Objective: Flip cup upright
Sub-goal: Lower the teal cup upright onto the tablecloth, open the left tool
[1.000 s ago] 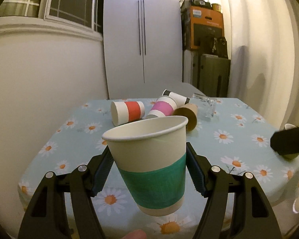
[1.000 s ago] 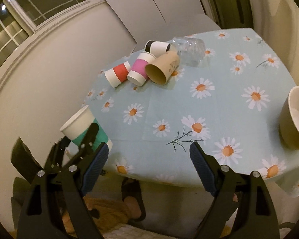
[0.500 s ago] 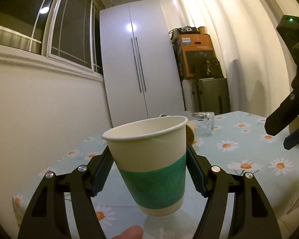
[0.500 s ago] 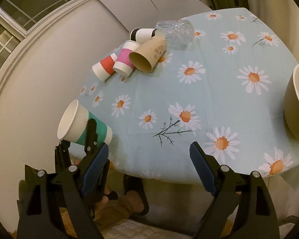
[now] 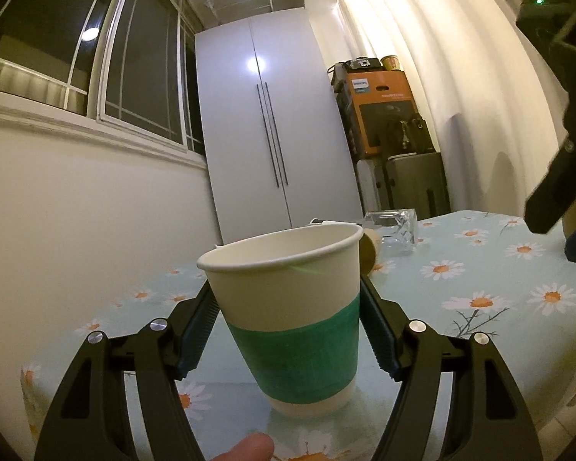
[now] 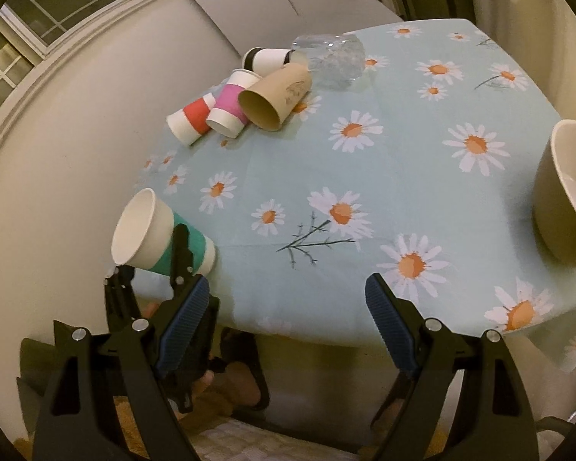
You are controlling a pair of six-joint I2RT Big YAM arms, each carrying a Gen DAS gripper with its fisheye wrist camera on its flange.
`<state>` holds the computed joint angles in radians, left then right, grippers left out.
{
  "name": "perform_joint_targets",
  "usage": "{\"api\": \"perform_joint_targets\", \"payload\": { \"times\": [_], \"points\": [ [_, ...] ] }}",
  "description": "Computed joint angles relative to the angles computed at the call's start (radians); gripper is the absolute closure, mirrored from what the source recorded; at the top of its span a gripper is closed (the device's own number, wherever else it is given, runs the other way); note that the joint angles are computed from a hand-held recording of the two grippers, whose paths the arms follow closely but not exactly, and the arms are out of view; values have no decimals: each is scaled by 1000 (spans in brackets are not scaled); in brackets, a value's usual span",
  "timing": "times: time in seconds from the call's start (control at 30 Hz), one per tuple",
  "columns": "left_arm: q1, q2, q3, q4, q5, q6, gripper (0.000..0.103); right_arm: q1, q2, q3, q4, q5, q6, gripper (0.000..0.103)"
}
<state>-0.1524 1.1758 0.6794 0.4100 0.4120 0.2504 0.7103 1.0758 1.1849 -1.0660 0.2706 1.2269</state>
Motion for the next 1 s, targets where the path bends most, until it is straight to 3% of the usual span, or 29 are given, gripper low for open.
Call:
{"api": "perform_joint_targets", "payload": {
  "times": [0.27, 0.33, 0.37, 0.7, 0.83, 0.93, 1.0],
  "points": [
    [1, 22, 6, -7, -21, 1, 32, 0, 0, 2, -4, -5, -9, 20],
    [-4, 20, 13, -32, -32, 7, 9, -1, 3, 8, -16, 0, -9, 20],
    [-2, 16, 13, -32, -35, -5, 6, -1, 6, 10, -19, 2, -9, 20],
    [19, -23, 38, -114, 21, -30, 6, 7, 0, 5, -6, 22, -19, 20],
    [52, -60, 54, -194, 87, -38, 6, 21, -13, 2, 11, 46, -35, 20],
    [84, -96, 84, -315, 153, -23, 6, 34, -19, 6, 19, 73, -46, 20],
    [104, -105, 148, -496, 218, 46, 6, 46, -22, 8, 25, 92, -52, 20]
  ]
}}
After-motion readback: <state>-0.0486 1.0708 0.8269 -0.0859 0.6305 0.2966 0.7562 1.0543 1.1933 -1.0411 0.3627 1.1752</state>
